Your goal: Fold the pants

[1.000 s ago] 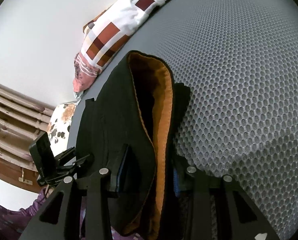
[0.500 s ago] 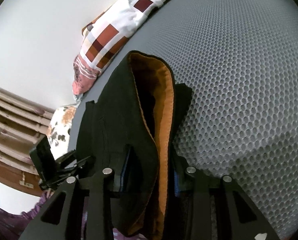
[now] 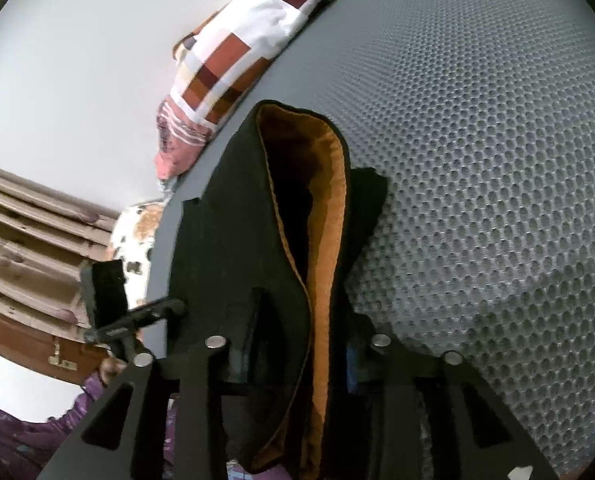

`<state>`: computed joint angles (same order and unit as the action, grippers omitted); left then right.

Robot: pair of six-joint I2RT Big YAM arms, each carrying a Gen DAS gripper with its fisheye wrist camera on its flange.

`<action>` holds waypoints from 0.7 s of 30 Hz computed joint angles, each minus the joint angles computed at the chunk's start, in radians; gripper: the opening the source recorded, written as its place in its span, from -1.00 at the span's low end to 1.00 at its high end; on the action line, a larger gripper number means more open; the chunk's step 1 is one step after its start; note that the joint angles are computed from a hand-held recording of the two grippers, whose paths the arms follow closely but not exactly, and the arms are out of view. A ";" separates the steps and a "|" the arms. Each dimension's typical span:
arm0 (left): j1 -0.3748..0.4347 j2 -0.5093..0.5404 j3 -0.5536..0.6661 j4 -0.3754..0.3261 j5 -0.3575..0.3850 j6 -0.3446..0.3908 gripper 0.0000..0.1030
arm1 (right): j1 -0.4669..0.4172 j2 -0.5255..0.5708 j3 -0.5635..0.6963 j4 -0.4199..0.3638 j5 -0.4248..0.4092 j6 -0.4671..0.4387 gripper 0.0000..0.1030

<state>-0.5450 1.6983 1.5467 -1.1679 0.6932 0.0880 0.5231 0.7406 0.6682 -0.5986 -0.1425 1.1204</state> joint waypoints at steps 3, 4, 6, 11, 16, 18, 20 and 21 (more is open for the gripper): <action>0.005 0.036 0.040 -0.030 0.060 0.010 0.21 | -0.023 -0.004 -0.008 0.010 -0.031 -0.002 -0.31; 0.006 0.053 0.057 -0.038 0.080 -0.002 0.21 | -0.026 -0.002 -0.009 0.015 -0.034 0.001 -0.31; 0.010 0.071 0.071 -0.025 0.114 -0.031 0.21 | -0.027 -0.004 -0.015 0.027 -0.032 0.013 -0.30; -0.015 0.021 0.031 0.040 -0.028 0.000 -0.35 | -0.015 0.012 -0.013 0.052 -0.002 0.026 -0.38; -0.008 -0.059 -0.054 0.129 -0.091 -0.032 -0.66 | 0.032 0.008 -0.009 0.105 0.018 0.072 -0.51; -0.005 -0.093 -0.074 0.144 -0.131 -0.022 -0.72 | 0.048 0.029 0.005 0.128 0.015 0.070 -0.53; 0.009 -0.105 -0.078 0.139 -0.152 -0.016 -0.73 | 0.064 0.060 0.028 0.147 0.018 0.062 -0.54; 0.016 -0.112 -0.079 0.136 -0.162 -0.008 -0.73 | 0.067 0.075 0.036 0.163 0.014 0.058 -0.55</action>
<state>-0.5293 1.5861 1.4676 -1.0320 0.5312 0.0801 0.5903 0.8160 0.7038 -0.4358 -0.1282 1.1788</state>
